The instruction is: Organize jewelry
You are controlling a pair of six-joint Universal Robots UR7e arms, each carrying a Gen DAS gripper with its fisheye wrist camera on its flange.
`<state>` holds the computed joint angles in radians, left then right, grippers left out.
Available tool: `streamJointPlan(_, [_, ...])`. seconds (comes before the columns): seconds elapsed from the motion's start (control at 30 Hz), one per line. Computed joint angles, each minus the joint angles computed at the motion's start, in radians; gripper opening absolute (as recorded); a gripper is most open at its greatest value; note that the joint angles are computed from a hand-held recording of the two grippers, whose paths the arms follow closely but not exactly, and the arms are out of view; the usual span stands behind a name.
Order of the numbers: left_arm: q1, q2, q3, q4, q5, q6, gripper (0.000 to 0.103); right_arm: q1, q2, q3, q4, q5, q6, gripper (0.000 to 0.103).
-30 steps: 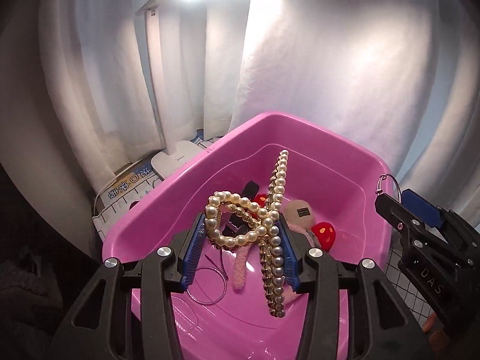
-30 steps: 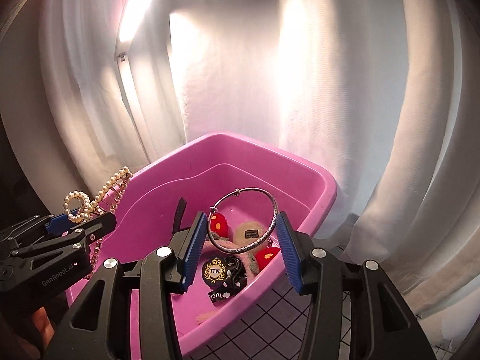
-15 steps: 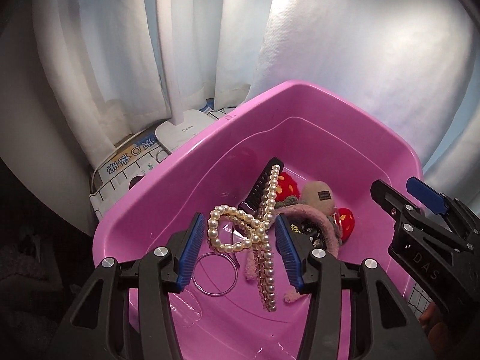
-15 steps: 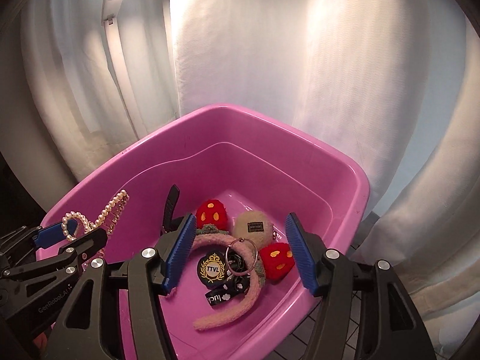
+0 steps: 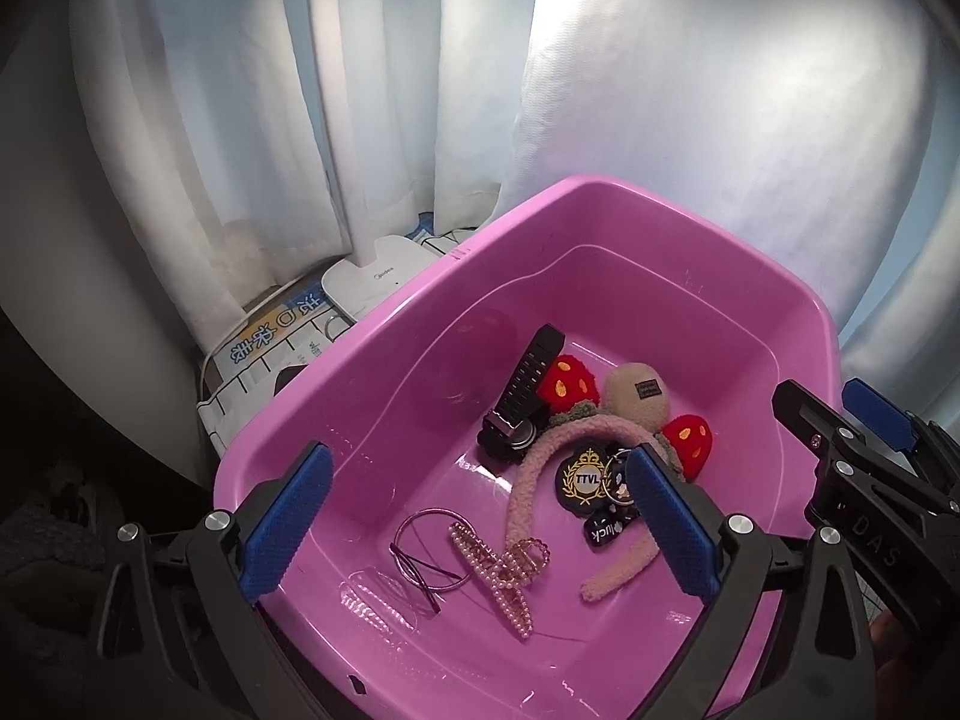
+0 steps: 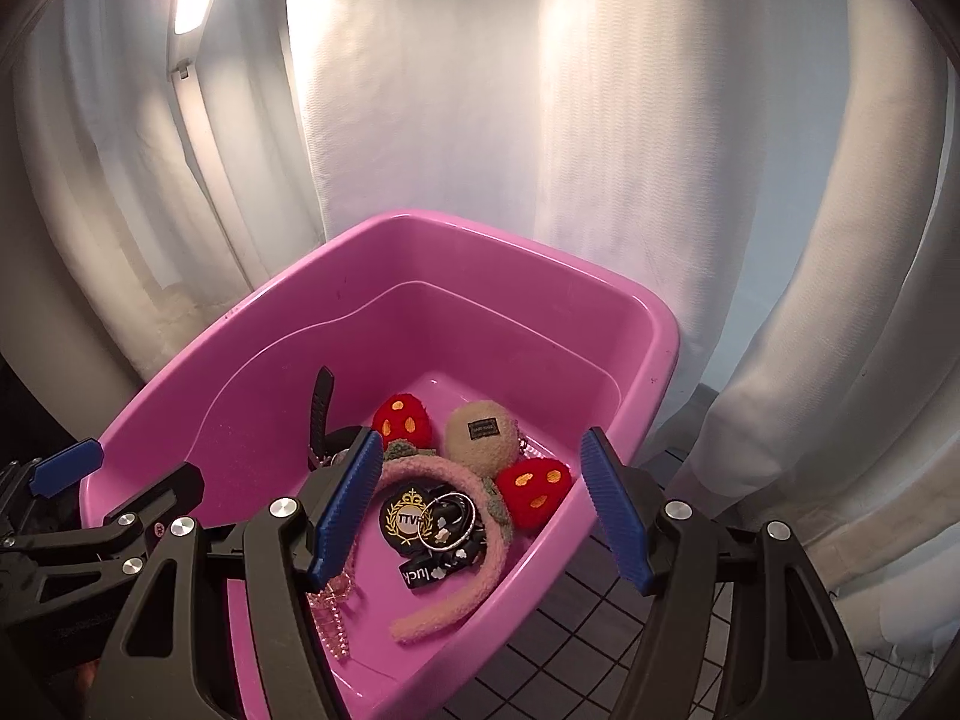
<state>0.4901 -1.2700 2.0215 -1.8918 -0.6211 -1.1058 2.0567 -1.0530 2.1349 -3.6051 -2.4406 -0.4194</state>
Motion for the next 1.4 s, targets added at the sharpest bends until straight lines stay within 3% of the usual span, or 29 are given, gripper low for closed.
streamJointPlan(0.5, [-0.036, -0.018, -0.007, 0.091, 0.012, -0.105, 0.096, 0.037, -0.034, 0.065, -0.027, -0.060, 0.046, 0.066])
streamJointPlan(1.4, [-0.040, -0.036, -0.005, 0.081, -0.017, -0.105, 0.096, 0.066, -0.034, 0.084, -0.032, -0.082, 0.039, 0.066])
